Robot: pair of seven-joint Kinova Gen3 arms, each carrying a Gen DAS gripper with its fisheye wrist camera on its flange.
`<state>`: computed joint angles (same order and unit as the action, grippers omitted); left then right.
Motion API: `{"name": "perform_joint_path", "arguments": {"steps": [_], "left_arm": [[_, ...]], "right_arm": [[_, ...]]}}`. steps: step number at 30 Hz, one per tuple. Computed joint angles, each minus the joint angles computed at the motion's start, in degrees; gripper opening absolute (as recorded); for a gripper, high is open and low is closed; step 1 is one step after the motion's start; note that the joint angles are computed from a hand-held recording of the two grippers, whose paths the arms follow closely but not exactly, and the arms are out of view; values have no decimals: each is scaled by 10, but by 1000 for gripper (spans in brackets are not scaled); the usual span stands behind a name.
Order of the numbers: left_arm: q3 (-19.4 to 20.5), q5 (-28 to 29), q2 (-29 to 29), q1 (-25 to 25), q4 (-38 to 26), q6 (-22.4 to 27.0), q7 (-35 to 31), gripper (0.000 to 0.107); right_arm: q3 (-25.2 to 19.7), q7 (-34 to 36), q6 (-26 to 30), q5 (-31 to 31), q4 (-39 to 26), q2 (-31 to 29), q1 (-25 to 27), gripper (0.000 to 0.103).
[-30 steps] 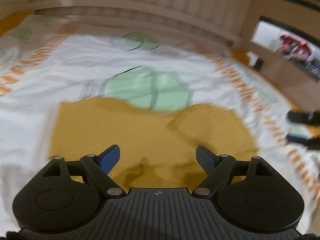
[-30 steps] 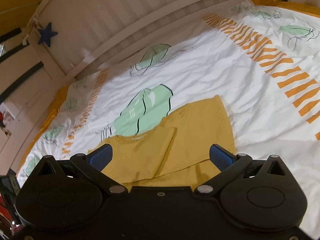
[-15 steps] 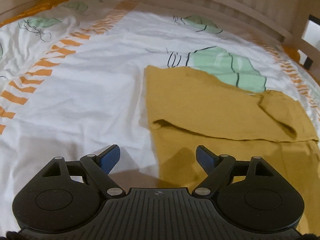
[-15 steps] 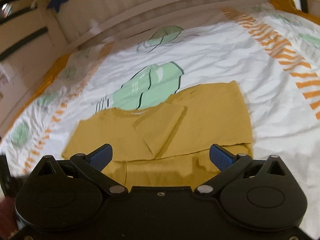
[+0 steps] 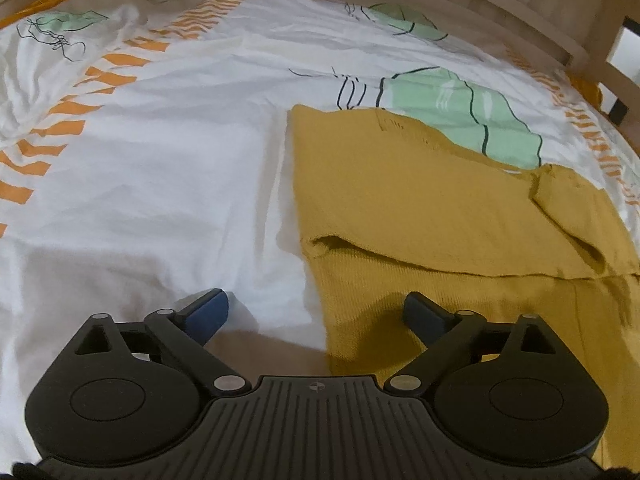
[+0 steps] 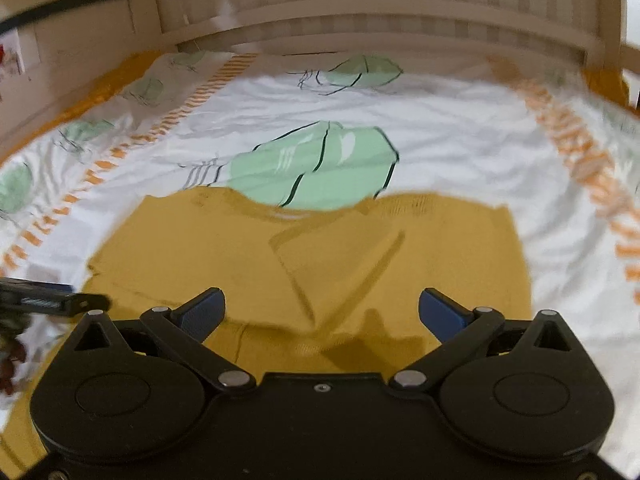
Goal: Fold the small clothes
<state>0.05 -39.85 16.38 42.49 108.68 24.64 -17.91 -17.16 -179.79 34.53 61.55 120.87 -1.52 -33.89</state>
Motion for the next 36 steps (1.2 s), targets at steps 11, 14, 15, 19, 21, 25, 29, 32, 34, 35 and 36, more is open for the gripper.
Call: {"name": "perform_joint_path", "arguments": {"steps": [11, 14, 15, 19, 21, 25, 29, 32, 34, 35, 36], "left_arm": [[3, 53, -7, -20, 7, -22, -68, 96], [1, 55, -8, -22, 11, -29, -69, 96], [0, 56, -9, -23, 13, -34, -70, 96], [-7, 54, -8, -17, 14, -36, -66, 96], [-10, 51, -7, -12, 12, -33, -63, 97], [-12, 46, -5, -8, 10, -31, -56, 97], [-15, 40, -3, -5, 9, -30, -47, 98], [-15, 36, -3, -5, 9, -30, -44, 99], [-12, 39, -4, -9, 11, -32, -48, 99], [-10, 41, -4, -12, 12, -34, -52, 99], [-10, 42, -5, -13, 12, -36, -54, 99]], "right_arm": [[93, 51, 211, 42, -112, 156, -163, 98], [65, 59, 231, 22, -118, 155, -123, 91], [63, 54, 231, 12, -113, 146, -111, 91], [74, 3, 225, -24, -77, 100, -77, 87], [72, -16, 217, -40, -56, 74, -55, 87], [52, -48, 194, -35, -19, 31, -26, 81], [20, -31, 151, 13, -13, 31, -28, 78], [12, -35, 115, 51, -23, 54, -40, 77], [12, -22, 116, 57, -42, 80, -53, 77], [15, -15, 116, 58, -50, 91, -61, 77], [19, -4, 118, 58, -60, 105, -68, 77]]}}
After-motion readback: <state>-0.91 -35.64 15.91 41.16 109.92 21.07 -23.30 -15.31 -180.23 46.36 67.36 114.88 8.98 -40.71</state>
